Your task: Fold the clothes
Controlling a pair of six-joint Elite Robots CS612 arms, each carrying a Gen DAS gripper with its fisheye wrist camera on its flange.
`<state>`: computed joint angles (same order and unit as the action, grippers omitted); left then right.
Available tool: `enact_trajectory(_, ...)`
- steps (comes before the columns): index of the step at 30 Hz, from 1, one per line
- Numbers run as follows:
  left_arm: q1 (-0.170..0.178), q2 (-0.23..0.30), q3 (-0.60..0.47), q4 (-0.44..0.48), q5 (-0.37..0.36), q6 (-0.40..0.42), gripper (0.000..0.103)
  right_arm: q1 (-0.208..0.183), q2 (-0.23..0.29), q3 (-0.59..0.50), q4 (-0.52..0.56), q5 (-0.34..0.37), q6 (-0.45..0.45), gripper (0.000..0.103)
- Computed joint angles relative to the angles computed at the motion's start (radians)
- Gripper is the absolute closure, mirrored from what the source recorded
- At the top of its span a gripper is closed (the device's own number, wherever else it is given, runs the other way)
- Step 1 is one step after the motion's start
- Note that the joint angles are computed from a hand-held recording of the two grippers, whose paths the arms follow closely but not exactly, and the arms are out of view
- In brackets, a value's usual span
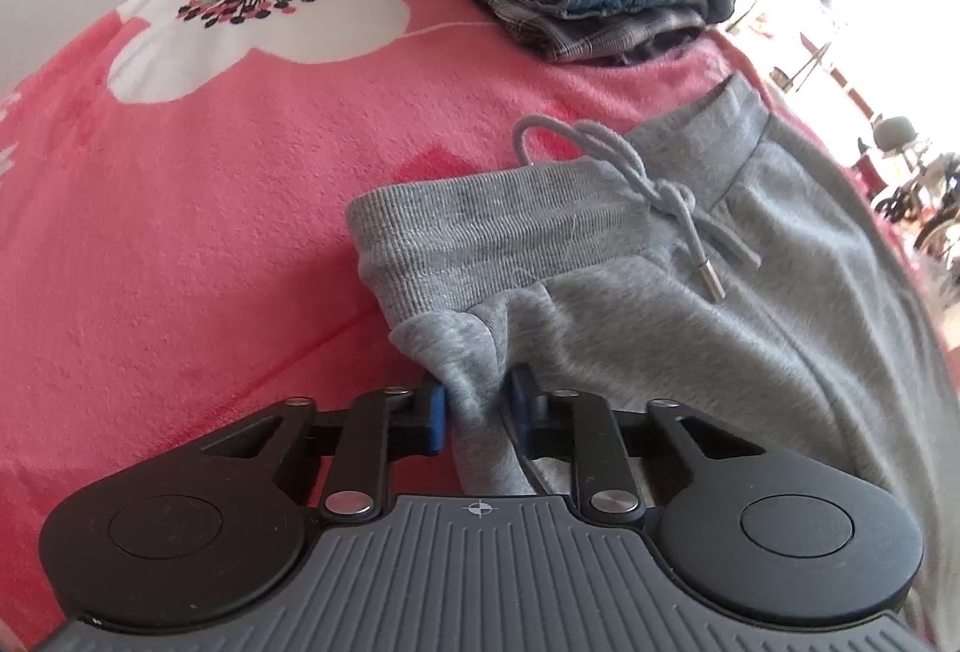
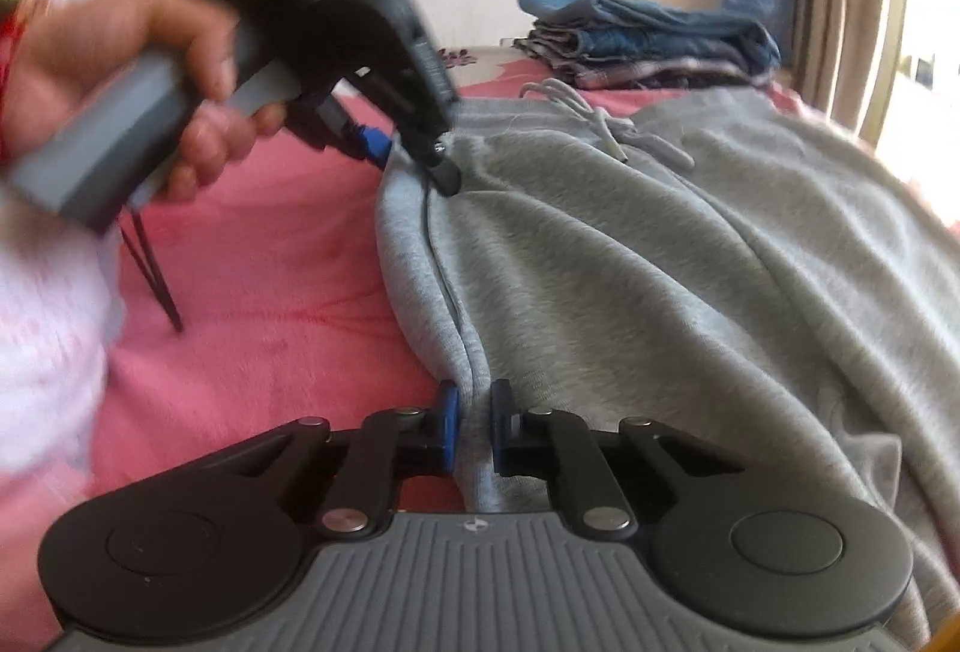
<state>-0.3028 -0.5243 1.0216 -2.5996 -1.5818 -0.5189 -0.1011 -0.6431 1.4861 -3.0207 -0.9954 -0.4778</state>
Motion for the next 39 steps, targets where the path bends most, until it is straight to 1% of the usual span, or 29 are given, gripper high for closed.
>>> enact_trajectory(2,0.007,0.000,-0.001,-0.009,-0.031,-0.029,0.093,-0.016,-0.003,-0.015,0.052,0.061,0.038,0.094)
enact_trajectory(3,0.011,0.000,-0.003,-0.012,-0.045,-0.039,0.094,-0.025,-0.004,-0.023,0.082,0.097,0.058,0.093)
enact_trajectory(5,0.016,-0.004,-0.004,-0.018,-0.066,-0.057,0.096,-0.047,-0.005,-0.042,0.157,0.193,0.104,0.093)
enact_trajectory(8,0.021,-0.013,-0.005,-0.023,-0.084,-0.076,0.097,-0.076,0.006,-0.087,0.304,0.358,0.193,0.093)
enact_trajectory(10,0.021,-0.017,-0.012,-0.009,-0.075,-0.063,0.097,-0.087,0.017,-0.128,0.454,0.460,0.209,0.093)
enact_trajectory(11,0.020,-0.018,-0.018,0.001,-0.069,-0.056,0.097,-0.089,0.024,-0.148,0.534,0.499,0.206,0.093)
enact_trajectory(13,0.017,-0.016,-0.032,0.029,-0.050,-0.034,0.097,-0.085,0.037,-0.190,0.697,0.530,0.177,0.093)
enact_trajectory(16,0.013,-0.008,-0.045,0.072,-0.021,-0.014,0.097,-0.073,0.063,-0.248,0.891,0.524,0.140,0.093)
enact_trajectory(21,0.011,0.000,-0.043,0.093,0.008,0.003,0.097,-0.061,0.100,-0.279,0.960,0.499,0.204,0.093)
enact_trajectory(23,0.011,0.000,-0.040,0.084,0.014,0.011,0.096,-0.061,0.098,-0.269,0.929,0.501,0.216,0.093)
enact_trajectory(25,0.009,0.002,-0.037,0.076,0.024,0.028,0.096,-0.056,0.090,-0.254,0.874,0.477,0.236,0.092)
enact_trajectory(27,0.005,0.006,-0.036,0.077,0.043,0.066,0.093,-0.049,0.079,-0.235,0.814,0.445,0.242,0.090)
enact_trajectory(28,0.002,0.008,-0.037,0.078,0.055,0.090,0.090,-0.047,0.072,-0.228,0.791,0.434,0.236,0.087)
enact_trajectory(29,0.000,0.010,-0.038,0.080,0.066,0.115,0.087,-0.045,0.064,-0.221,0.772,0.423,0.224,0.080)
enact_trajectory(30,-0.002,0.010,-0.039,0.084,0.075,0.144,0.086,-0.045,0.052,-0.213,0.765,0.408,0.196,0.077)
enact_trajectory(31,-0.003,0.008,-0.039,0.087,0.080,0.165,0.083,-0.046,0.040,-0.205,0.757,0.393,0.168,0.071)
enact_trajectory(32,-0.003,0.005,-0.039,0.094,0.081,0.174,0.078,-0.048,0.027,-0.199,0.754,0.379,0.137,0.067)
enact_trajectory(33,-0.004,0.002,-0.038,0.100,0.089,0.175,0.073,-0.054,0.013,-0.194,0.761,0.369,0.098,0.066)
enact_trajectory(34,-0.007,-0.004,-0.034,0.100,0.111,0.170,0.061,-0.065,-0.001,-0.188,0.767,0.362,0.066,0.064)
enact_trajectory(35,-0.011,-0.009,-0.027,0.094,0.145,0.164,0.053,-0.077,-0.016,-0.185,0.781,0.356,0.034,0.062)
enact_trajectory(36,-0.014,-0.016,-0.017,0.080,0.168,0.163,0.051,-0.093,-0.031,-0.183,0.796,0.350,0.000,0.062)
enact_trajectory(37,-0.015,-0.022,-0.005,0.058,0.173,0.164,0.050,-0.109,-0.046,-0.180,0.807,0.342,-0.027,0.062)
enact_trajectory(39,-0.021,-0.036,0.021,0.000,0.205,0.169,0.050,-0.142,-0.075,-0.171,0.817,0.293,-0.049,0.061)
